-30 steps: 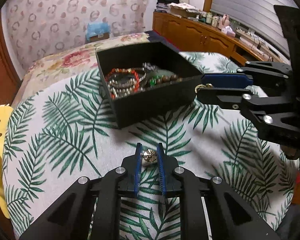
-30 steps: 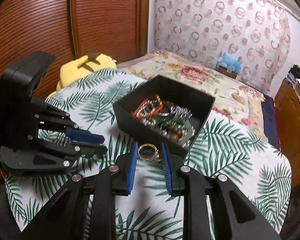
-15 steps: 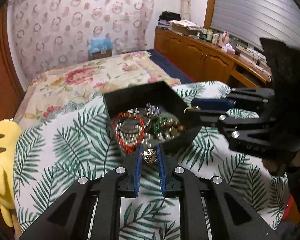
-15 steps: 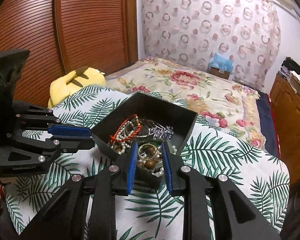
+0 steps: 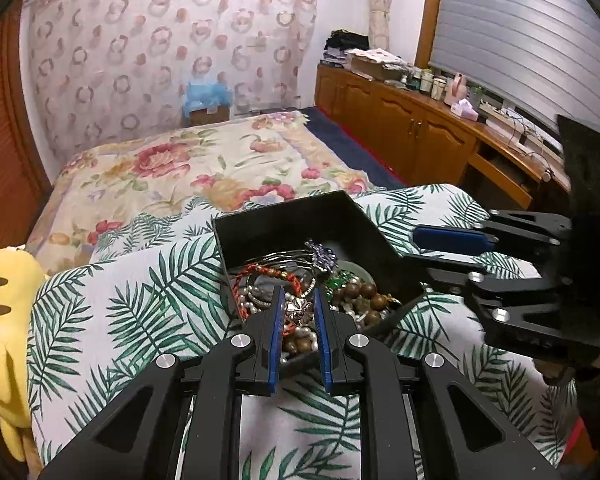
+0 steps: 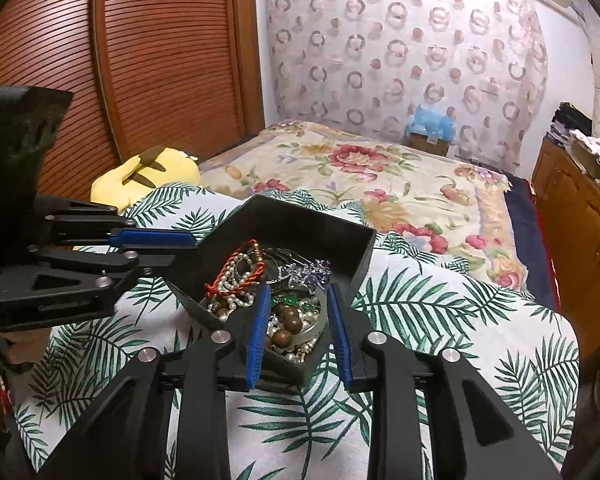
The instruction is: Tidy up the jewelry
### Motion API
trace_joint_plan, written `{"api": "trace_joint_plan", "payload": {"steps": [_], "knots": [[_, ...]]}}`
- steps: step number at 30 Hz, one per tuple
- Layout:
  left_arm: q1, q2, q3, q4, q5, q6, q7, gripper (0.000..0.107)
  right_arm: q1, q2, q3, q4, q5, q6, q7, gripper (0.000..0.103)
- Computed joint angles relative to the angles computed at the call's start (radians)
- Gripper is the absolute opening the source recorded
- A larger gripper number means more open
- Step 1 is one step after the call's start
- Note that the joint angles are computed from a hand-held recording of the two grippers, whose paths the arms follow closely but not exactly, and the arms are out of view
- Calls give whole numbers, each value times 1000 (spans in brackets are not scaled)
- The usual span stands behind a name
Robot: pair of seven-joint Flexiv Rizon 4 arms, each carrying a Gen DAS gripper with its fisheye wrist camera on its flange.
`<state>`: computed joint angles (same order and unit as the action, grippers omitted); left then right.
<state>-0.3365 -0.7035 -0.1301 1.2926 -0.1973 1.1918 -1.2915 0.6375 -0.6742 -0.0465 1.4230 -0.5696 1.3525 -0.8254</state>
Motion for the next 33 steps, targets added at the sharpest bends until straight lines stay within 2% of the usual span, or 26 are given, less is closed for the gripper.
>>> {"api": "trace_joint_plan", "payload": {"steps": [7,9,13,14,17,18,20,23,28,33], "knots": [[-17,-12,22,-24,18,1,-38,14,43,55,-73,96,-51,45,101,32],[-22,-7,32,-16,27,11,-53,29,60,72,-102,127,-78,63,145,32],[-33,17,47,17,46,44,-85,46,97,104,-165,186,-144,103,253,33],[-38,24,55,25,53,53,-98,54,109,113,-185,201,-165,114,284,34],[-43,50,61,65,66,91,-126,68,149,141,-249,250,-241,147,388,37],[-46,56,67,72,71,97,-136,77,163,152,-273,268,-271,157,427,40],[-59,76,83,103,88,130,-167,83,188,168,-314,292,-329,167,500,48],[-75,100,105,134,111,139,-202,92,229,195,-377,329,-427,164,628,71],[-97,139,134,191,159,166,-253,95,252,235,-422,369,-589,142,810,93],[-109,180,157,250,199,189,-308,95,247,273,-420,395,-737,112,959,100]]}}
